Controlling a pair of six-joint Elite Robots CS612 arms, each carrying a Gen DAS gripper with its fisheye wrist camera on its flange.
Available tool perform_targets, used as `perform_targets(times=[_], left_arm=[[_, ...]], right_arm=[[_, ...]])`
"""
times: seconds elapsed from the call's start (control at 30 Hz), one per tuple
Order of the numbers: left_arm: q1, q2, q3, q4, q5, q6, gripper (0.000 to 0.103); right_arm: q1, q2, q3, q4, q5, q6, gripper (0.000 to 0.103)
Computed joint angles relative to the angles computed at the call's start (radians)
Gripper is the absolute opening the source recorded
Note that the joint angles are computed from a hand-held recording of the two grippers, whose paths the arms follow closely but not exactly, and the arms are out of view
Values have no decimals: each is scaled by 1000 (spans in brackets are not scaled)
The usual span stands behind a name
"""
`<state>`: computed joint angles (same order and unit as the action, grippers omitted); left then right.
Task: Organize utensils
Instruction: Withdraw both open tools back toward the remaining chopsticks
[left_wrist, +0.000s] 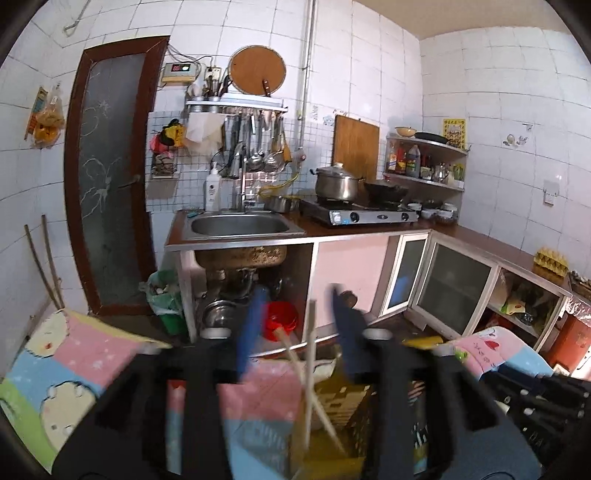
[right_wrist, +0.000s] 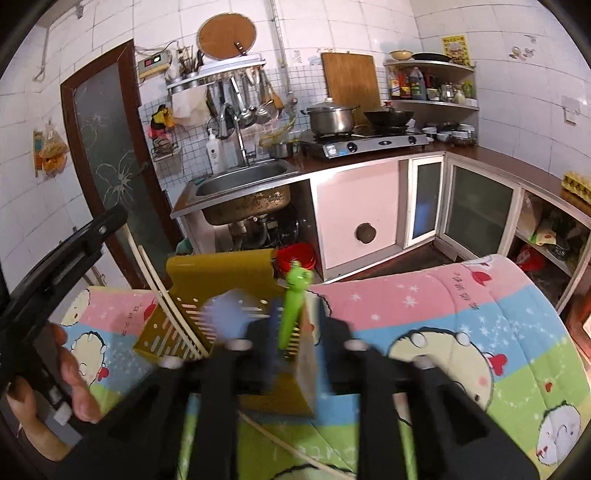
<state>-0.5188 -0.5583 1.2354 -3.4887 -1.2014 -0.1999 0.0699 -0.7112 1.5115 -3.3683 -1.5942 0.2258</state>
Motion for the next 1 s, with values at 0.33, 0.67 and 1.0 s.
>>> perform_targets(times=[0.33,0.67,1.0], left_arm=[[6,-122,257,35,-71,-31,85],[2,-160,407,150,-144,-89,88],[-14,-181,504,194,-206,-150,94]], right_arm=[[-17,-68,183,-30,-16,-47,52],[-13,-71,313,-52,17,-46,52],[13,-95,471,-223,25,-56,57]])
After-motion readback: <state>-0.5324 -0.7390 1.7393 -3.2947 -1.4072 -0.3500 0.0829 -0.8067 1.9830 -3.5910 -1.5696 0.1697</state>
